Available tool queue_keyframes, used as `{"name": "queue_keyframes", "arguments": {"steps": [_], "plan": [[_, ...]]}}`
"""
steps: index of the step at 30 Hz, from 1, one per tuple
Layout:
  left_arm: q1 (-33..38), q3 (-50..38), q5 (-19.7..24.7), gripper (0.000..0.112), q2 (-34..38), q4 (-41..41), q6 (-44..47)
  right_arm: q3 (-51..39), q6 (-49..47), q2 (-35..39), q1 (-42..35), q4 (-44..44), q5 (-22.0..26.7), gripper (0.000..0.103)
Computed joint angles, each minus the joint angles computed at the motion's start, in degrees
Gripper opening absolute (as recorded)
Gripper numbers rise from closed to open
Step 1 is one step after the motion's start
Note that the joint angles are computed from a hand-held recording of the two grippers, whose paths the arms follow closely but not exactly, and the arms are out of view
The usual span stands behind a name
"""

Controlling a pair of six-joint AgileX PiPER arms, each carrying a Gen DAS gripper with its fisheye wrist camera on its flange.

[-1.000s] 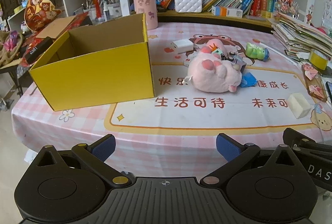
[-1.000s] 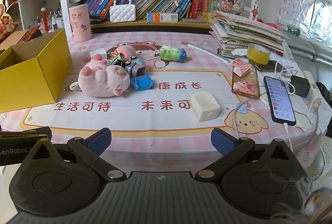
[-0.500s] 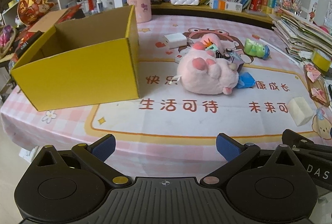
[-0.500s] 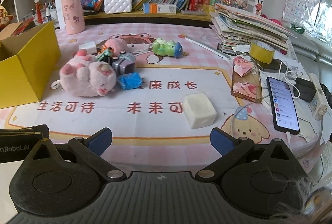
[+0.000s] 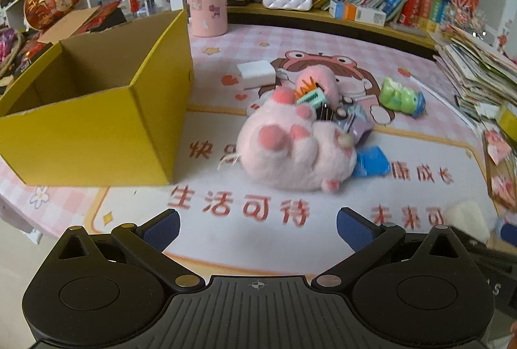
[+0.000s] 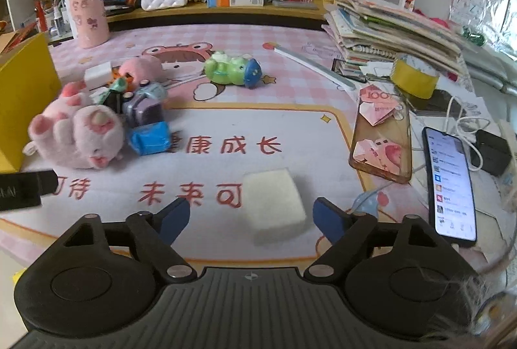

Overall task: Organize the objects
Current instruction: 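Grasp the white eraser block with the right gripper while the left gripper grasps the pink plush pig, then carry the white eraser with the right gripper while the left gripper carries the plush pig over the yellow box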

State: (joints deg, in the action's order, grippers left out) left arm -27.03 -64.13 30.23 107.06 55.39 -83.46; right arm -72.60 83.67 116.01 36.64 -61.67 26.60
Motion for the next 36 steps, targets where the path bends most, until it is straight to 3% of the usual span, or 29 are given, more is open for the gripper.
{"name": "queue_keyframes", "arguments": {"steps": [4,8,14,22,23,25,27,30,36], "plan": [[0.0,-6.4,3.1,0.103,3.8,-1.4,2.2,-2.9,-10.7,2.3,-3.5,7.8,-3.8,0.077],[1.2,-13.1,5.0,0.103,7.8,-3.6,4.6,-6.5,-24.9,4.9,-5.9,18.6,-4.4,0.067],[3.7,-21.4,2.6,0.103,14.0,-8.3,10.6,-8.5,-37.4,6.4,-8.7,28.0,-6.3,0.043],[6.4,-25.3,-4.9,0.102,19.2,-15.4,15.4,-6.1,-54.6,4.9,-12.0,44.3,-11.8,0.038],[6.7,-24.8,-6.2,0.099,19.1,-16.0,15.2,-5.9,-55.2,4.7,-12.1,44.8,-12.1,0.038],[6.9,-22.9,-9.1,0.083,18.1,-15.5,13.0,-5.5,-55.2,4.2,-12.1,44.8,-12.8,0.037],[5.7,-22.9,-6.2,0.077,17.1,-14.1,12.1,-4.9,-54.1,3.7,-11.9,43.8,-13.6,0.037],[4.1,-18.9,-4.7,0.076,13.2,-8.6,7.8,-3.9,-52.4,2.7,-11.1,42.1,-14.8,0.037],[3.2,-4.9,-7.3,0.076,2.6,1.8,-4.9,-2.1,-47.5,1.3,-7.8,37.8,-15.5,0.037]]}}
